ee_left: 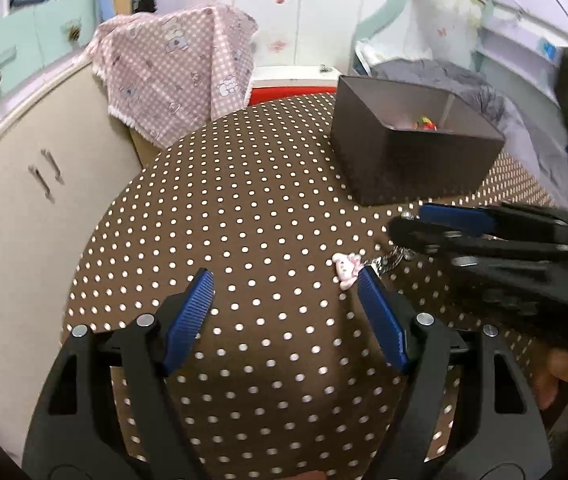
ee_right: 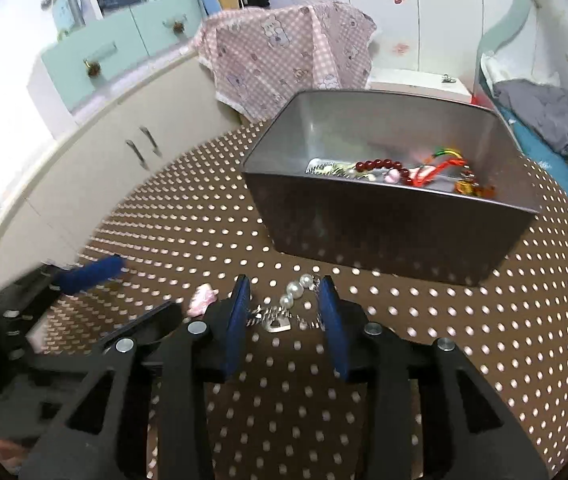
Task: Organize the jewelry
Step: 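Reach the left gripper to the pink charm and grasp it while the right gripper holds the pearl chain, then carry the pink charm and pearl chain into the grey box and open both grippers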
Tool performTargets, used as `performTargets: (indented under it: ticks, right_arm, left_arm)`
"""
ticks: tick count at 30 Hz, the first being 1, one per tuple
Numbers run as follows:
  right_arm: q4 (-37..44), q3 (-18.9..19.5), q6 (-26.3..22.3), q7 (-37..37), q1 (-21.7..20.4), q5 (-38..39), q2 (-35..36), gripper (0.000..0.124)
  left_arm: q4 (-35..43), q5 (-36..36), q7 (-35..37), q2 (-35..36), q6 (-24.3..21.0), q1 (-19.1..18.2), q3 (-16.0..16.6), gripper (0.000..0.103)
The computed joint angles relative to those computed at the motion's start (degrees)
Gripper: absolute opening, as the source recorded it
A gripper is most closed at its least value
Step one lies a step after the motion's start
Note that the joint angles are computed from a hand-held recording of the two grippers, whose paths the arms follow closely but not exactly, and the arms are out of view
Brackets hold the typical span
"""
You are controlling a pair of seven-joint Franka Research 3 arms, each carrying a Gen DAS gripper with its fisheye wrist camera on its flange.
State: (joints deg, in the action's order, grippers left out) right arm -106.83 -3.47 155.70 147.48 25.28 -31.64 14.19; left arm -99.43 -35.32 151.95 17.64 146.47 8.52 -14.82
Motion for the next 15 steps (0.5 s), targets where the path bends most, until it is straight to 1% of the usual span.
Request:
performTargets:
  ticks: [1, 2, 4, 6, 8, 10, 11, 12, 13, 14, 15]
  right_arm:
    - [0.75, -0.01, -1.95, -0.73, 0.42, -0.79, 0.31, 0.008]
    - [0.46, 0.28, -2.26, -1.8, 0.27, -0.66, -0.01, 0.008]
    - [-1.67, 0.89, -1.33, -3.53, -0.64, 0.84, -1.51, 0.008]
    - [-4.76, 1.1, 0.31, -3.24, -1.4, 1.62, -3.66, 0.008]
    - [-7.05, 1.77, 1.9, -4.21, -2.46, 3.1, -5.08, 0.008]
    - [-8.14, 2.19, 2.28, -4.71, -3.05, 3.53, -5.87, 0.008]
    - [-8.22, 2.34, 2.19, -4.66, -3.21, 3.47, -6.0, 0.008]
    - [-8.51, 2.4, 2.16, -4.26, -3.29, 3.12, -6.25, 0.008]
    - [-8.55, 2.58, 1.95, -3.99, -3.33, 2.92, -6.43, 0.008]
    - [-8.84, 2.7, 2.02, -3.66, -3.41, 2.65, -6.71, 0.008]
    - [-9.45, 2.78, 2.21, -2.94, -3.45, 2.19, -7.28, 0.008]
  left_arm:
    - [0.04, 0.68, 1.71, 0.08, -0.26, 0.03, -0.15, 0.073]
    - [0.1, 0.97, 3.47, 0.15, -0.78, 0.16, -0.41, 0.073]
    - [0.22, 1.58, 5.81, 0.33, -1.58, 0.06, -0.62, 0.073]
    - [0.72, 2.47, 8.43, 0.9, -1.8, -0.31, -0.93, 0.073]
    - [1.85, 2.36, 10.37, 1.54, -3.02, -0.23, -1.35, 0.073]
    - [2.92, 2.61, 12.7, 2.38, -3.53, -0.55, -1.85, 0.073]
    - [4.21, 2.9, 13.47, 3.19, -4.74, -0.63, -2.02, 0.073]
    - [5.31, 3.04, 13.81, 3.8, -6.35, -0.58, -2.13, 0.065]
    - [7.61, 3.16, 13.69, 4.86, -10.53, -0.21, -2.22, 0.046]
    - [9.68, 3.3, 12.56, 5.86, -14.74, 0.92, -3.15, 0.037]
    - [9.9, 2.57, 12.43, 5.72, -15.76, 0.1, -2.09, 0.031]
